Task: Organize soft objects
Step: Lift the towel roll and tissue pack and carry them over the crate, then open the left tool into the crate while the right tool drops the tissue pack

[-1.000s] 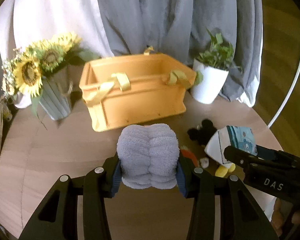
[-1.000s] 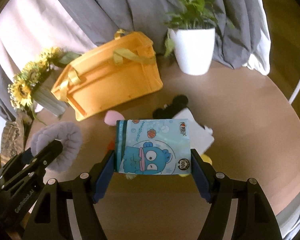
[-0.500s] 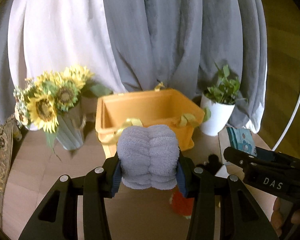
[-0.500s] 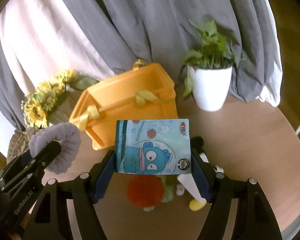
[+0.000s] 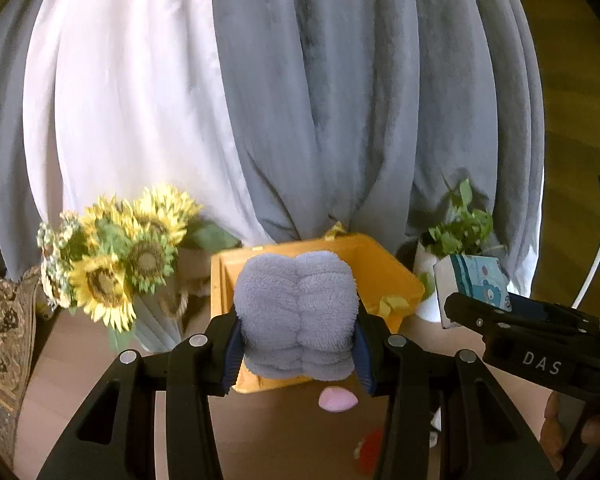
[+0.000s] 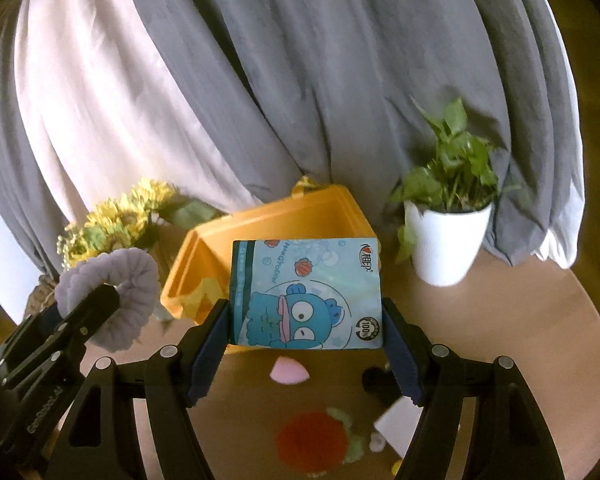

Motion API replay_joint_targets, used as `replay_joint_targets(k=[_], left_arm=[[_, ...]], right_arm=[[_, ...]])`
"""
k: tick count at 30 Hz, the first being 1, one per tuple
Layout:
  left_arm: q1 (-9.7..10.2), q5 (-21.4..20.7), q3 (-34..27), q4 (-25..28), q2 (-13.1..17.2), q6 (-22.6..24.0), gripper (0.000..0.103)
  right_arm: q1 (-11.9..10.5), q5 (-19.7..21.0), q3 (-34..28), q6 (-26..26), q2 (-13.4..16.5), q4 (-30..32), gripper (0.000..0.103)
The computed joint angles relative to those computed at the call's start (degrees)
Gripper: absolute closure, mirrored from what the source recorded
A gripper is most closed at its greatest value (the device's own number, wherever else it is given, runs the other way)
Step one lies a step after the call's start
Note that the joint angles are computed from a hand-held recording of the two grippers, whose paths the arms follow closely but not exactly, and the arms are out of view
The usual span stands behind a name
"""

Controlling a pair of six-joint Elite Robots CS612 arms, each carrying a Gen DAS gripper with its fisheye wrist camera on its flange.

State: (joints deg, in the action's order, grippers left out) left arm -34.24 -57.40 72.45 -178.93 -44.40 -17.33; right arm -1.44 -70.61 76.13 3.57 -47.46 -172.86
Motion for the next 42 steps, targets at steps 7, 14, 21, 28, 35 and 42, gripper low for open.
replay_joint_targets(k=[7,14,21,28,35,42], left_arm=[[0.63,0.91,-2.66,-1.37,1.15,1.68,0.058],[1.32,1.06,-5.93,-0.93,2.76,2.58,0.058],[2.47,0.67,-10.76,1.94,5.37,2.5,0.058],[3.7,-0.02,-17.03,6.94,8.9,1.55,0.058],[5.0,-1.88,-22.53,11.99,12.16,0.66,0.058],[5.95,-3.52,-27.76,16.98,15.25,0.28,0.058]], right_arm=[[0.34,0.84,-3.31,-0.33,1.53,-0.94,0.03],[0.59,1.72,-7.21,-0.55,3.54,-0.52,0.03],[0.88,2.27,-13.03,-0.9,6.63,1.94,0.03],[1.44,2.42,-20.63,-1.96,10.83,7.19,0.03],[1.89,2.06,-28.65,-3.43,15.3,13.77,0.03],[2.2,1.55,-34.95,-4.74,18.95,19.67,0.03]])
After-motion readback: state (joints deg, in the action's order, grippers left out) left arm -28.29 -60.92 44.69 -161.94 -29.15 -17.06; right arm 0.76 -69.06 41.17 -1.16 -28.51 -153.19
